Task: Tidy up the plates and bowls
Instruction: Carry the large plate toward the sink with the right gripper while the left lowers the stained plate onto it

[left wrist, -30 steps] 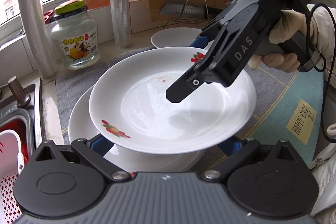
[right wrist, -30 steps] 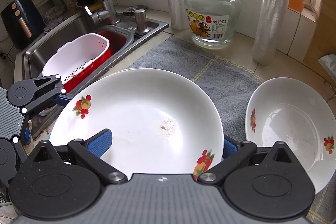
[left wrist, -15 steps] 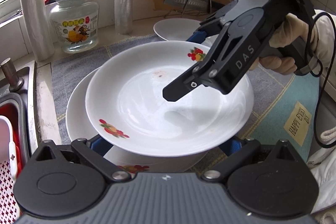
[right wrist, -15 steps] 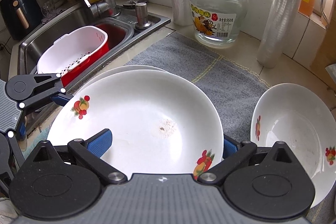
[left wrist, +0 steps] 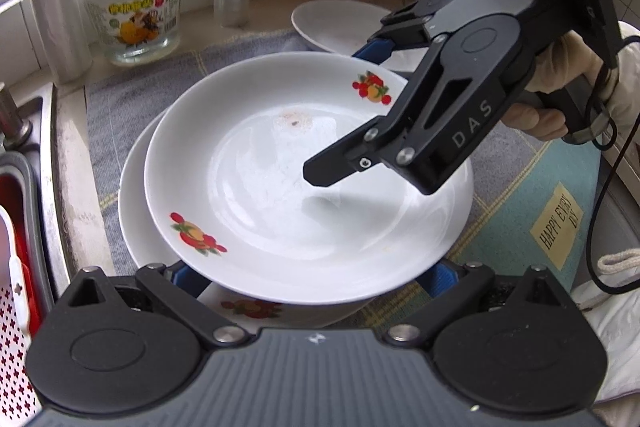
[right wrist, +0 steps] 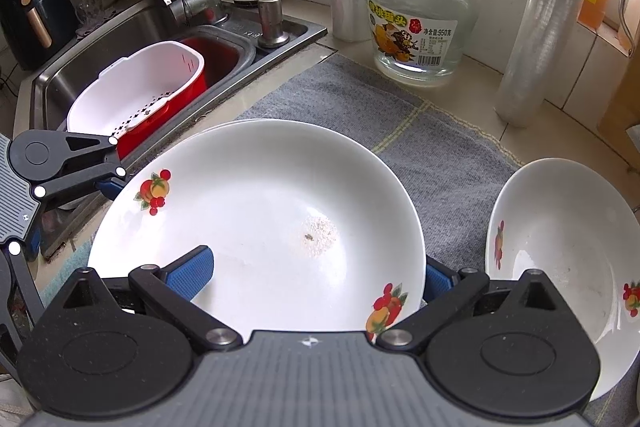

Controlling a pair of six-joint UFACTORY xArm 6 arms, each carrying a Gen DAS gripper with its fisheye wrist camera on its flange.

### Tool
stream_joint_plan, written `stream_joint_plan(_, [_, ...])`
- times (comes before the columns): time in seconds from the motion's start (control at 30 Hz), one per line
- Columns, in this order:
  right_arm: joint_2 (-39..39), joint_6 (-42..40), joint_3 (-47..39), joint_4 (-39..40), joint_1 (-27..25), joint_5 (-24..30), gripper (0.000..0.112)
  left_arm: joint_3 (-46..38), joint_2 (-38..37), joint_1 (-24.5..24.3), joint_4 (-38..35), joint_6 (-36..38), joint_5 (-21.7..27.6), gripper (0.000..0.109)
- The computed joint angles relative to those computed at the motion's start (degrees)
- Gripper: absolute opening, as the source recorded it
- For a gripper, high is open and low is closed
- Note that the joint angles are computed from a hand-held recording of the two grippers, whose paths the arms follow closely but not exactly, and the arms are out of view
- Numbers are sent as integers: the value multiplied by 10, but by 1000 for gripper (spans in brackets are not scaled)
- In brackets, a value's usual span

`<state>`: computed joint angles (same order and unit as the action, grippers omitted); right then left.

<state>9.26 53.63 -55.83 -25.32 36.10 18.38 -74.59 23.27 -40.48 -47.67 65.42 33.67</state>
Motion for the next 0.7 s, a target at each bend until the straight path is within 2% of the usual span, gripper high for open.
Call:
stream_joint_plan(0.13, [3,-6,-4,3,1,4,103,-18,8,3,43,-41,18,100])
stream_joint_plan(0.7, [-6,6,6,18,3,1,103,-71,33,6,136,-121,69,101])
